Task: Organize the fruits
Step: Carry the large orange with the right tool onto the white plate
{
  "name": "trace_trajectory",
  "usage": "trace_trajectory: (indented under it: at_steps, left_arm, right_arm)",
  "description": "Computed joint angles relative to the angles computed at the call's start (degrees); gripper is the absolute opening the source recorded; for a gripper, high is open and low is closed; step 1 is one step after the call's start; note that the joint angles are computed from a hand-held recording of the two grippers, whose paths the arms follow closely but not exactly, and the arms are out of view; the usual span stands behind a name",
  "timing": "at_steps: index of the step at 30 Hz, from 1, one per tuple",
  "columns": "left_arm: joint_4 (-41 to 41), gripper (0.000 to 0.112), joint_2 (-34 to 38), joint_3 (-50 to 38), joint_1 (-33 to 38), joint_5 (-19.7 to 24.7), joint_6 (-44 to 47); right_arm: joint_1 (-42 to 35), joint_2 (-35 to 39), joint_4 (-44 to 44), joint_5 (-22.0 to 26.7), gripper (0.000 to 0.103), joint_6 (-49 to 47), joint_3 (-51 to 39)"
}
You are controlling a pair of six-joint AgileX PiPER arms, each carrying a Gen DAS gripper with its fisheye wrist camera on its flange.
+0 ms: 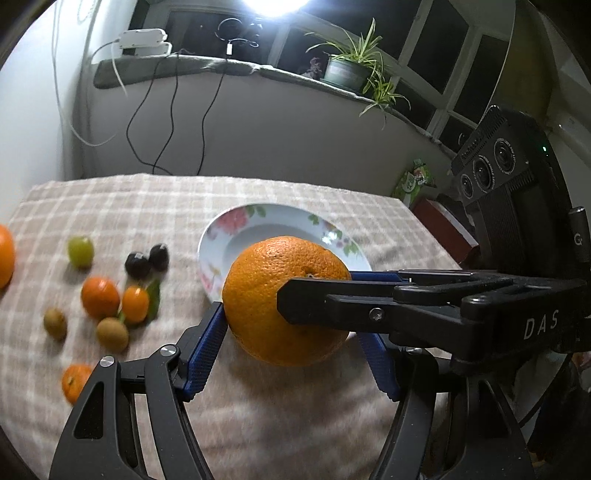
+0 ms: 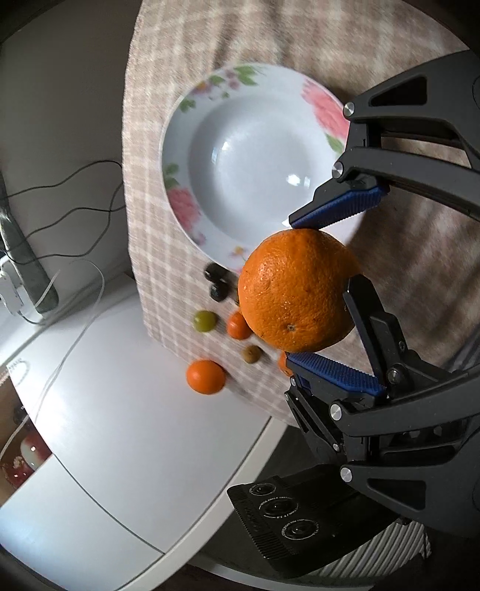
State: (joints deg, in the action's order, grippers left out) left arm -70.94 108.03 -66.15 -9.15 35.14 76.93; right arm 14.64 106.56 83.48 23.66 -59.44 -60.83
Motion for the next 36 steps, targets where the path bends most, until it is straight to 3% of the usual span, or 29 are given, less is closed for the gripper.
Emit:
trace_trajectory:
  at_steps: [9,20,30,36]
  left_arm:
    - [5.5,0.07,7.2,-10.5,-3.4,-0.9,-8.4]
    - [12.2,0.071,14.3,-20.4,-5.4,1.6,-18.0]
    - [15.2,0.071,17.1,-24.0,-5.6,3.4,-21.7]
    - [17.5,0.072,16.7,-23.4,-6.9,0.6,-21.9]
  right_arm:
    - [-4.5,4.6,-4.6,2.2,0.071,4.4,-6.0]
    - [-7.3,8.3,-8.8,2.9,0.071,8.5,-9.5]
    - [-6.9,10.0,-15.2,2.4,0.072,15.3,-11.8]
    - [-4.7,10.4,-22.7,-1.0,0.074,21.9,-13.2]
